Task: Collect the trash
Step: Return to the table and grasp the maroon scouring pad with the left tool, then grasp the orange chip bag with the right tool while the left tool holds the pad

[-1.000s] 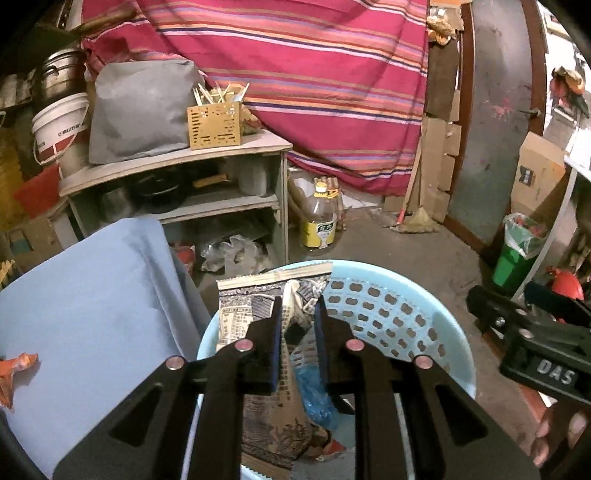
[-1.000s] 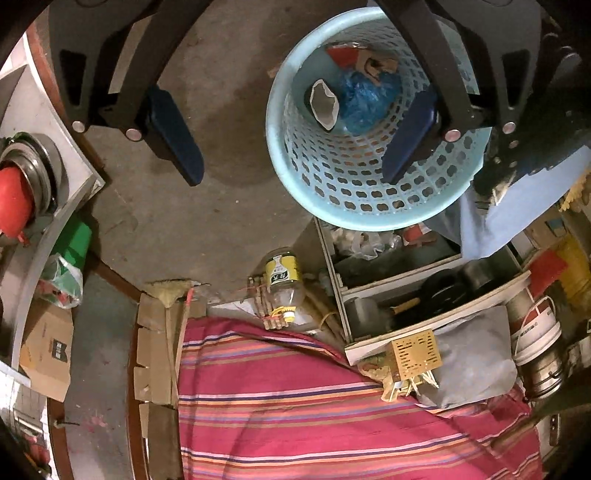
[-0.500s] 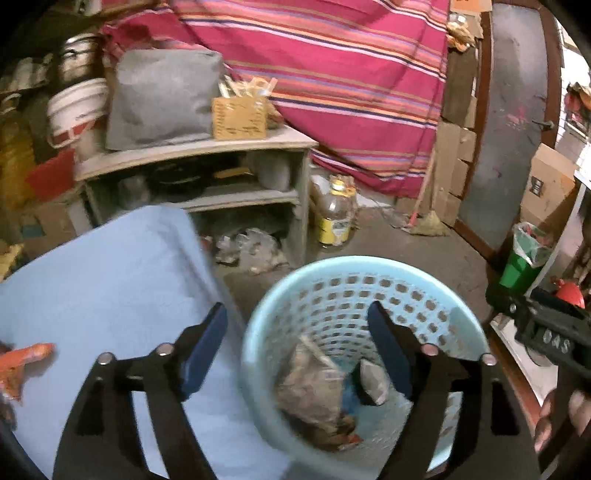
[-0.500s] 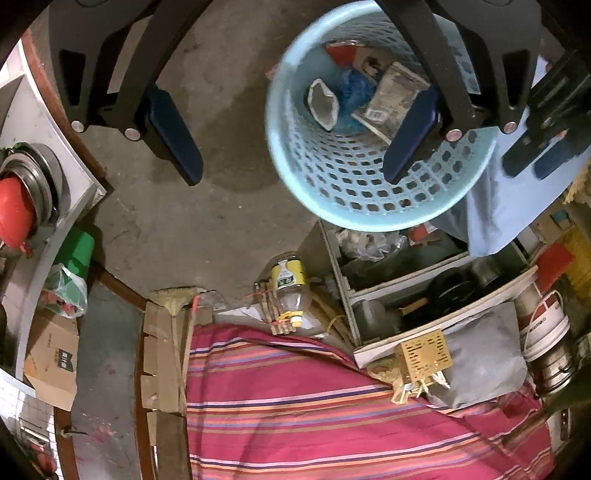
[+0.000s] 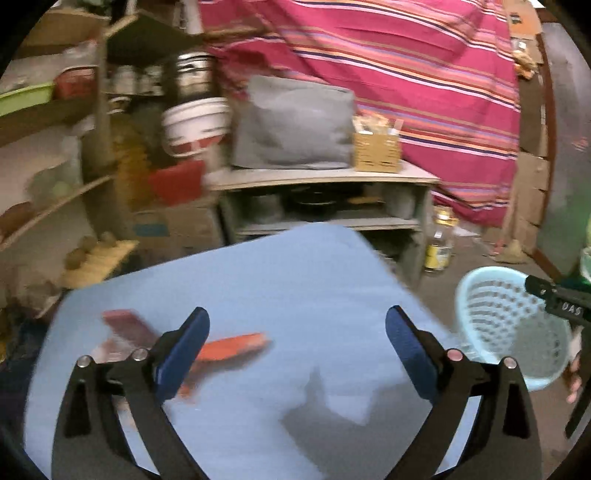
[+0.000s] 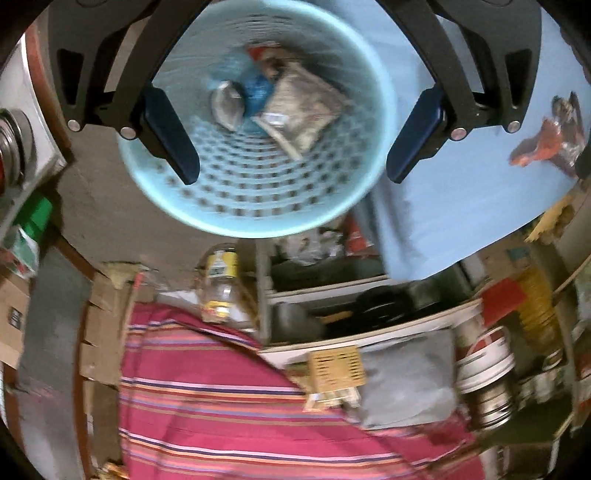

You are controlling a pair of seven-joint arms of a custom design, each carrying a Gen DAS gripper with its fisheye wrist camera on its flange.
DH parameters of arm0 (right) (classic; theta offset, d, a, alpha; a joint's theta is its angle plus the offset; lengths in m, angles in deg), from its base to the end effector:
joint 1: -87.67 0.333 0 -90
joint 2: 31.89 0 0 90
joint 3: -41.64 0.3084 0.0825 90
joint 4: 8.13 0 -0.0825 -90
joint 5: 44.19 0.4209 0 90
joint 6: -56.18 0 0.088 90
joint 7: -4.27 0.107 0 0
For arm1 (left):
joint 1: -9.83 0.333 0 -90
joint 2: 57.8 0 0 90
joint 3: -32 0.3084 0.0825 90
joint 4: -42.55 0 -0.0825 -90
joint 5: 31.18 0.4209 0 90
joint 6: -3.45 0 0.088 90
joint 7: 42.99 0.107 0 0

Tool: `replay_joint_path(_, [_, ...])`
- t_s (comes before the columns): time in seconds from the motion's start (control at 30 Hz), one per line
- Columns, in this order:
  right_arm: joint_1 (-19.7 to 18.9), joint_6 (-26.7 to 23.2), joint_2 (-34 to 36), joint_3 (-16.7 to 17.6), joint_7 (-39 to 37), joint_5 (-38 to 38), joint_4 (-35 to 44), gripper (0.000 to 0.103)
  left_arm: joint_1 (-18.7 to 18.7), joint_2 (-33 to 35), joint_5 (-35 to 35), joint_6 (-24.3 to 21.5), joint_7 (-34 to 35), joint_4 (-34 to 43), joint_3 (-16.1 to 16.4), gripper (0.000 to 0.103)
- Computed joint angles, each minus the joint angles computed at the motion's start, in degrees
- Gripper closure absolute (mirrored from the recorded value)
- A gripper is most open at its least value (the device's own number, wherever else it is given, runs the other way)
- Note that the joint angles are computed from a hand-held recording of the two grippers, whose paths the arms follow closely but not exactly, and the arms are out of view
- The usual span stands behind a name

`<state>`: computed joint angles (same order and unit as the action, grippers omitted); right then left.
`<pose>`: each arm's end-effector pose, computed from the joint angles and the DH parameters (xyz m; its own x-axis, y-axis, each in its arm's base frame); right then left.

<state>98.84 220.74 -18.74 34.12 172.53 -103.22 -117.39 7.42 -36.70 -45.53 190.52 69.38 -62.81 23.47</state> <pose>0.6674 0.0957 0.4150 -0.3242 -0.9410 -0.0965 -0.5681 0.2752 -0.7756 0.7035 -0.0982 0.4301 -0.2216 -0.9714 -0.0849 -0.4645 0.1818 -0.8667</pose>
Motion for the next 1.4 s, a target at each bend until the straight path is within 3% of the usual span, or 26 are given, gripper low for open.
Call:
replay_joint_path(0.03, [0.38,-0.5,0.87,0.54,-0.75,0.44,1.21,0.004,1.37,-0.03,1.21,0.31,-0.79,-0.34,-0.28,0.008])
replay_joint_path(0.07, [1.25,-1.64,2.05,1.02,-1.44,0.53,2.89,0.004,0.78,0.05,0.03,0.53,0.18,-0.38,1.45,0.008])
replay_joint_path(0.13, [2.73,-3.41,3.73,1.37,-3.1,0.64,5.26,0.004,-3.26,0.58,-1.85,1.38,0.8,-0.66,8.38,0.008])
replay_joint_path(0.17, [3.54,-4.38,4.55,1.45,-3.84,0.59,6.5,0.004,-3.54,0.88,-0.73,1.4,-0.68,-0.81,10.07,0.008])
replay_joint_path(0.27, [6.04,-5.76,7.04,1.35,-4.12,0.19,10.0,0.004,2.53,1.3,-2.7,-2.97,1.24,0.15,6.92,0.008])
replay_joint_path(0.37, [7.0,-5.89,10.01,2.27,-6.14,4.23,13.4,0.004,2.8,1.72,0.37,-3.11,-1.54,0.02,9.93,0.008])
replay_joint_path(0.47, [7.98,-6.93,13.39,2.71,-10.2,9.2,17.45,0.004,9.63,2.64,-0.09,-4.31,0.53,0.77,4.78,0.008])
replay_joint_path(0.57, [9.31,-6.91,15.95,2.38,-13.61,12.22,20.4,0.004,11.98,3.99,-0.65,-7.9,0.97,2.15,4.3,0.008])
replay_joint_path(0.67, [11.9,-9.05,18.69,0.88,-14.33,13.21,24.15,0.004,17.81,5.68,-2.95,-10.24,6.03,3.64,-1.04,0.008])
replay_joint_path(0.73, [12.78,-9.39,19.81,0.5,-15.53,13.67,25.54,0.004,19.38,6.44,-4.18,-9.34,8.39,3.43,-2.18,0.008])
replay_joint_path(0.9, [12.97,-11.42,22.57,1.78,-20.84,17.95,28.98,0.004,22.85,7.91,-7.41,-12.23,13.38,5.07,-5.37,0.008])
replay_joint_path(0.97, [12.61,-11.41,23.74,2.69,-22.95,20.8,30.27,0.004,21.4,8.75,-7.59,-12.61,13.91,6.34,-3.82,0.008])
replay_joint_path(1.03, [12.61,-11.32,24.68,3.01,-24.58,23.01,31.32,0.004,23.07,9.42,-9.06,-14.71,16.88,7.36,-5.86,0.009])
replay_joint_path(1.1, [12.98,-12.21,26.06,3.05,-25.94,24.87,33.15,0.004,22.69,10.25,-10.02,-16.91,18.12,8.76,-5.44,0.011])
replay_joint_path(1.17, [13.22,-12.69,27.04,3.11,-27.19,26.38,34.59,0.004,22.65,10.82,-10.91,-19.72,20.0,10.05,-5.46,0.028])
replay_joint_path(1.27, [13.7,-12.53,28.26,3.03,-28.69,27.97,36.26,0.004,21.67,11.26,-12.04,-21.93,21.31,11.26,-4.36,0.041])
replay_joint_path(1.4, [14.7,-13.64,30.28,2.87,-31.4,29.05,39.24,0.004,22.15,10.79,-15.33,-21.45,23.92,10.95,-4.87,0.043])
